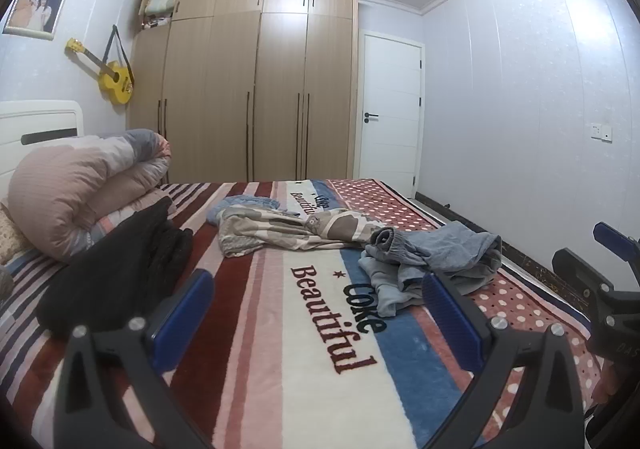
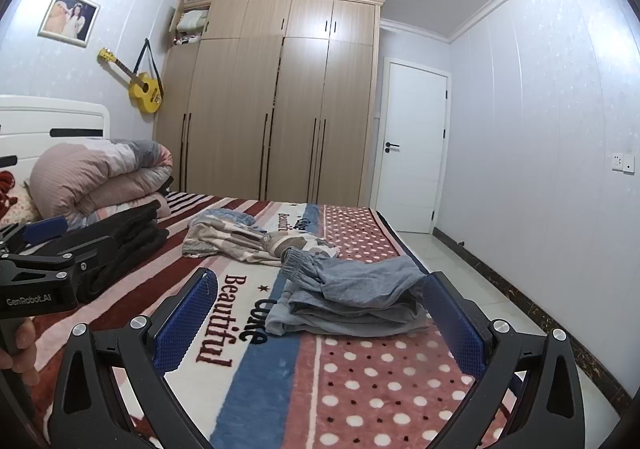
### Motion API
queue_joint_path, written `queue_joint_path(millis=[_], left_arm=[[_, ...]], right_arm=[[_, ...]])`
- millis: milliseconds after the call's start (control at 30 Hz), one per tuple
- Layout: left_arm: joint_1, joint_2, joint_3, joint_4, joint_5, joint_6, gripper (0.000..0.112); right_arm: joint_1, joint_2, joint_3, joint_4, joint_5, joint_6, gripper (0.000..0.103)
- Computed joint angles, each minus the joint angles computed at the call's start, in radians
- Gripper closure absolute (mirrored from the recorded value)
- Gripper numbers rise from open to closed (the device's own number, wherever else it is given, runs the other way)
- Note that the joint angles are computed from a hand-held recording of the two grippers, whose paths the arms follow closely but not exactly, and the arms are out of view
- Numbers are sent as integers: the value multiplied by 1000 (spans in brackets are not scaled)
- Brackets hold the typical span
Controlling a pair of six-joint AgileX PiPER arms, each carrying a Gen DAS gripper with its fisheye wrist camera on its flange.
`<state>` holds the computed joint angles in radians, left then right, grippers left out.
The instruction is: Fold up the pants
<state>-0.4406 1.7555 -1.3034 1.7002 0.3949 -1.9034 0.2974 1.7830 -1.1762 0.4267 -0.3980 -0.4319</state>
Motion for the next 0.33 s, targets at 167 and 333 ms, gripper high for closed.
queue_joint_path(millis=[167, 333], left_arm=[[0, -1, -1, -15, 4, 12, 10], [5, -2, 0, -25, -4, 20, 10]], right_arm=[[0, -1, 1, -3, 1, 6, 1], [-1, 3, -3, -1, -1, 2, 1]])
